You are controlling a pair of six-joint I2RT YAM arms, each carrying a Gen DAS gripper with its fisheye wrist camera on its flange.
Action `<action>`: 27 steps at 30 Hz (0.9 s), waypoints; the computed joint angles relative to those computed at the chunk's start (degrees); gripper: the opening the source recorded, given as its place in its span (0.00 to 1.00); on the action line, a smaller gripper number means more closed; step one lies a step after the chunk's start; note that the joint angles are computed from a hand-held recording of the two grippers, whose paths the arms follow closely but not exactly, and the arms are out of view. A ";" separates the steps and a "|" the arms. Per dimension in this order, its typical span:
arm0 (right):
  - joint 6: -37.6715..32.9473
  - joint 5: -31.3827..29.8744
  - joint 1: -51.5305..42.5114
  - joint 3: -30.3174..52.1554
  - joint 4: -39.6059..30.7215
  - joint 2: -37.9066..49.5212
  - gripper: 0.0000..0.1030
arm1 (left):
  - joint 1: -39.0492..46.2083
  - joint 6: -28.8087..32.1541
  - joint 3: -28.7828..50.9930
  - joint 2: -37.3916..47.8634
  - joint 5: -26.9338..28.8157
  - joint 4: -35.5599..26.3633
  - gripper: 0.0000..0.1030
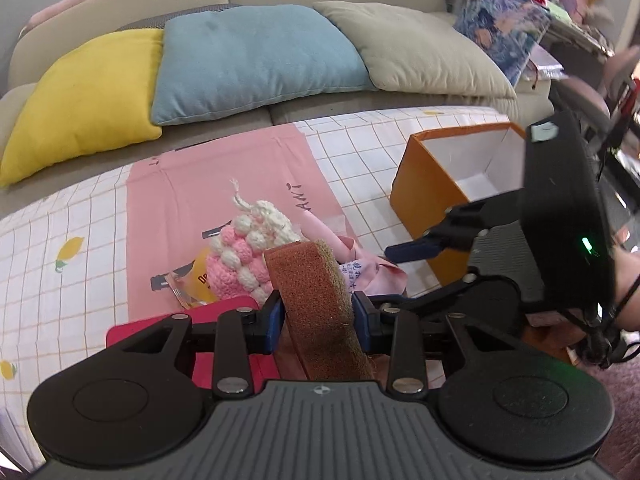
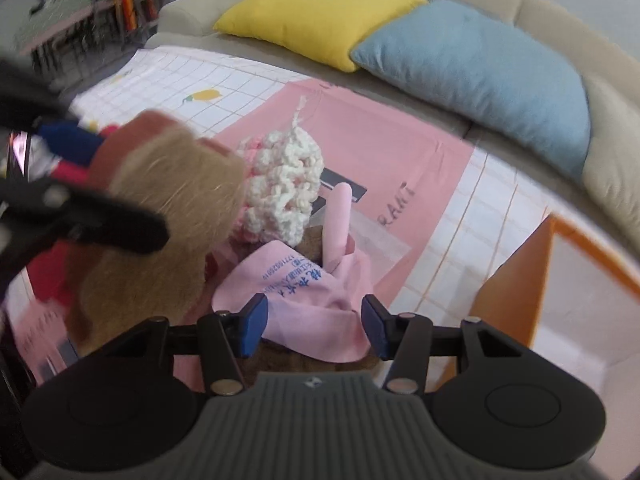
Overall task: Organize soft objects
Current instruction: 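Grasp the pink cloth on the teddy bear with the right tool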
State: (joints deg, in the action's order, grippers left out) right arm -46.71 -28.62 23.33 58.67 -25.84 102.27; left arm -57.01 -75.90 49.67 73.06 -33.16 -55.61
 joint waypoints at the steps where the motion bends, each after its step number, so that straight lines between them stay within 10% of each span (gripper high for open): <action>1: 1.71 -0.50 0.03 0.94 -1.02 0.79 0.50 | -0.22 -0.52 -0.70 -0.35 -0.05 0.42 0.39; 12: 9.06 1.42 1.50 -3.01 2.80 -1.14 0.05 | -3.77 -5.29 -0.84 -0.66 -1.19 -0.14 0.39; 27: 11.05 -6.32 -9.73 -12.02 0.15 -23.59 0.03 | -12.45 -16.87 5.34 1.11 -7.52 -9.86 0.39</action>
State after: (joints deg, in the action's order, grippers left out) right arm -35.67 -34.94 13.60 46.65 -25.69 78.68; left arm -69.46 -92.77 55.01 74.16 -40.67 -65.47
